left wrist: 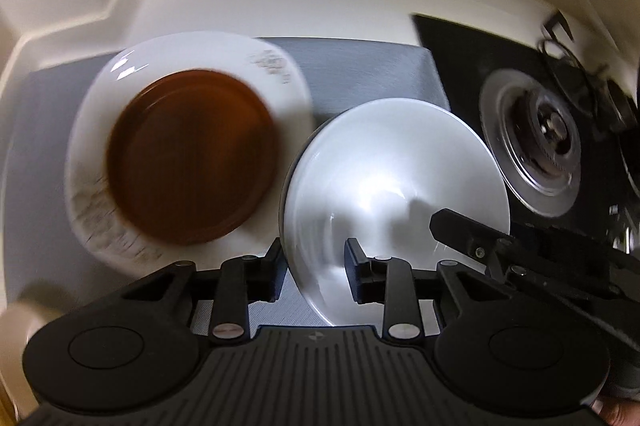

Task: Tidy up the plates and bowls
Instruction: 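Lift the stacked bowls with both grippers and carry them toward the plate stack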

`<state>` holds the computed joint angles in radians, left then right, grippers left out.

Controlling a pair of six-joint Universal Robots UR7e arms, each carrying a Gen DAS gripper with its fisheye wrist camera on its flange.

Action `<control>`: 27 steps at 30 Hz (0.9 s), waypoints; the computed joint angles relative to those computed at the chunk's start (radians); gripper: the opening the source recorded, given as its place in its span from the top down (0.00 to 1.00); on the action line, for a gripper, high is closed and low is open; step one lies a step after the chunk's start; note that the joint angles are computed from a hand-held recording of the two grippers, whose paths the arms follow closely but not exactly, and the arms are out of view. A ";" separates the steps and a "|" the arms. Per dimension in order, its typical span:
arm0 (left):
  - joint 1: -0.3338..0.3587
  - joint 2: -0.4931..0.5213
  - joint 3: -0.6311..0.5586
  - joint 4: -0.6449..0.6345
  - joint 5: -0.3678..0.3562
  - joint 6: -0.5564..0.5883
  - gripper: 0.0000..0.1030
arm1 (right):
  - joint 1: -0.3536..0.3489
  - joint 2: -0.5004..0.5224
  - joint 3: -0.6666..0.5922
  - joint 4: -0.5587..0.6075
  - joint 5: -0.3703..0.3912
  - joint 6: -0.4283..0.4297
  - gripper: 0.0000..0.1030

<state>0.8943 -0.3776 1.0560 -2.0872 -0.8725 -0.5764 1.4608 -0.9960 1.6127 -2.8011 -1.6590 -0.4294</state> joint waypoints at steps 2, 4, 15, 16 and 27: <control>-0.001 -0.036 0.044 -0.007 0.008 -0.043 0.68 | 0.017 0.005 -0.008 0.023 0.000 -0.018 0.73; -0.002 -0.073 0.088 -0.011 0.019 -0.082 0.68 | 0.035 0.013 -0.017 0.047 0.001 -0.030 0.73; -0.005 -0.317 0.371 0.002 0.105 -0.330 0.68 | 0.154 0.093 -0.053 0.162 -0.005 -0.065 0.74; -0.002 -0.338 0.393 0.005 0.106 -0.349 0.68 | 0.163 0.100 -0.055 0.173 -0.003 -0.064 0.74; 0.016 -0.540 0.543 0.121 0.135 -0.495 0.68 | 0.258 0.176 -0.073 0.240 0.024 -0.027 0.73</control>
<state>0.9106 -0.9177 1.5989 -1.9665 -0.7377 -1.0715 1.7187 -0.8200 1.5399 -2.5615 -1.6355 -0.4568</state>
